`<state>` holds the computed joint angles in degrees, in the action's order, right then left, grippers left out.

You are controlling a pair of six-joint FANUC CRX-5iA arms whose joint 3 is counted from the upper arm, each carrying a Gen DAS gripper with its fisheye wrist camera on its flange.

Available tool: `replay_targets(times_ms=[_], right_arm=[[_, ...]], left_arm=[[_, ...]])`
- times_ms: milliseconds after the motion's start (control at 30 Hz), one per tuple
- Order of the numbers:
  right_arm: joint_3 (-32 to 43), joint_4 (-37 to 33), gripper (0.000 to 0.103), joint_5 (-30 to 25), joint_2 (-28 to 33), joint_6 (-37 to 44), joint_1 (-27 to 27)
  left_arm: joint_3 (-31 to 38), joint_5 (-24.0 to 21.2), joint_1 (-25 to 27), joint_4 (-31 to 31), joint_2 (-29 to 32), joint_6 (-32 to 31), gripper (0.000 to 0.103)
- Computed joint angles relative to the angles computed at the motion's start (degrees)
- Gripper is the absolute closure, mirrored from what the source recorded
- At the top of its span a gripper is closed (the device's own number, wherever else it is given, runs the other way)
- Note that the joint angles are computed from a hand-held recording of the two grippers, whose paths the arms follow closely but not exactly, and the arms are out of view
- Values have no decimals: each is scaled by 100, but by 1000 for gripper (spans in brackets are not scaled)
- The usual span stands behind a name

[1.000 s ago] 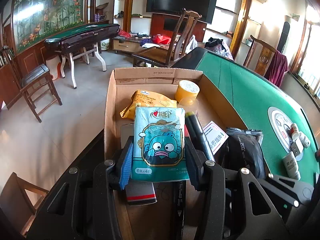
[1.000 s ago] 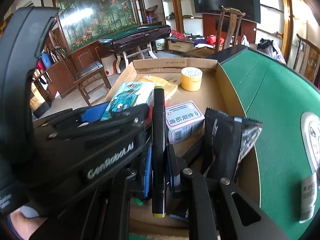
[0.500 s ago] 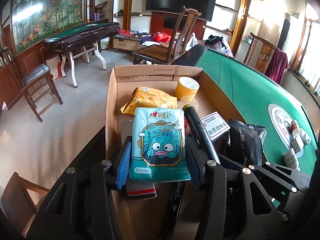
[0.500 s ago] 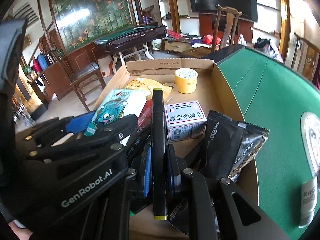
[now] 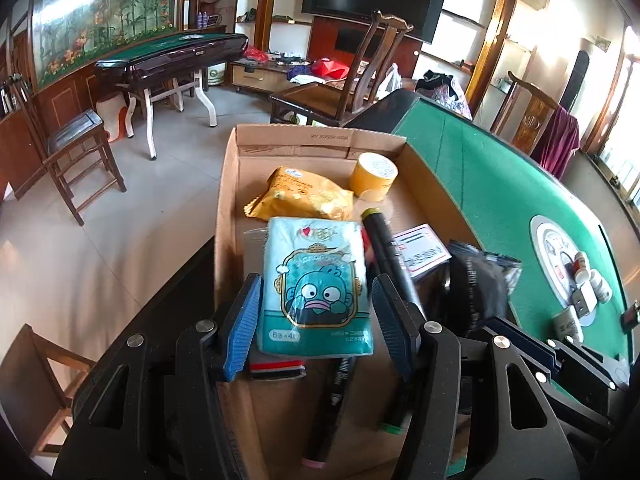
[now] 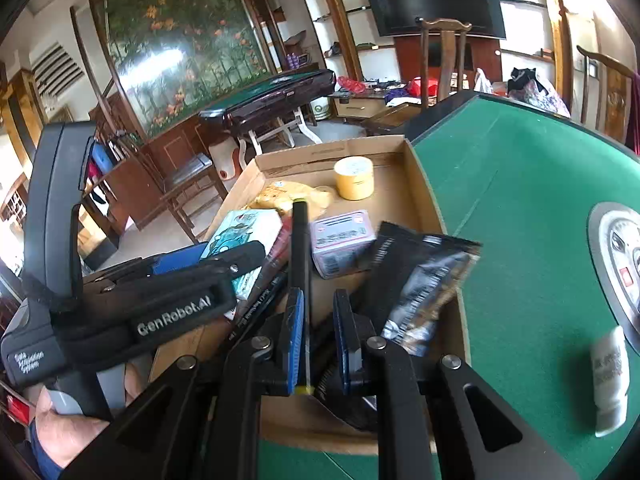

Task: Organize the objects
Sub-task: 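Lower the tissue pack and marker into the tray and open both grippers, then grasp a white bottle with the left gripper while the right grasps the white square box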

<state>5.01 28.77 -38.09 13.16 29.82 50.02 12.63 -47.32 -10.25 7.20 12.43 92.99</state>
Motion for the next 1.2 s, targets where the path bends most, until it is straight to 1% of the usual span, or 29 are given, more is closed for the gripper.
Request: replay_targets(times_ms=[100,267,333,433,500,600,700,767,833,867,967,1033,1100,1200], right_arm=[[-363,33,89,208,-293,-207,-70],[-966,254,89,458,-782,-735,-201],[-1145,316,89,503,-944,-881,-248],[-1494,442,89,593,-1266,-1142,-338],[-1798,563,89,720,-1546,-1395,-434],[-2097,622,89,758,-1865,-1616,-578],[-2425,797,89,791,-2151,-2027,-727],[-2514,769,89,684,-2272,-2147,-818],[-2590,820,89,500,-2364,-2377,-897],[-2590,776,89,387,-2381,-2423,-937],[-2450,215,89,24,-2339,-2192,-1051],[-2330,-351,87,-16,-2269,-1895,-1151],[-2273,-787,86,56,-2235,-1634,-1227],[-2187,-1180,86,136,-2160,-1348,-1243]], left_arm=[[-5,26,-64,-13,-55,-33,46],[160,-98,-185,-149,-40,-16,46],[180,-160,-163,7,-15,-115,46],[127,-254,-72,473,1,-324,46],[106,-257,-73,566,-21,-388,46],[128,-274,-96,577,-30,-368,46],[220,-329,-140,539,9,-314,46],[226,-310,-178,530,-1,-263,46],[229,-306,-237,584,-12,-370,46],[223,-278,-296,585,-29,-435,46],[255,-320,-444,789,10,-748,46],[306,-465,-546,1092,115,-1064,46],[397,-653,-650,1357,259,-1325,46],[627,-1082,-775,1757,570,-1618,46]])
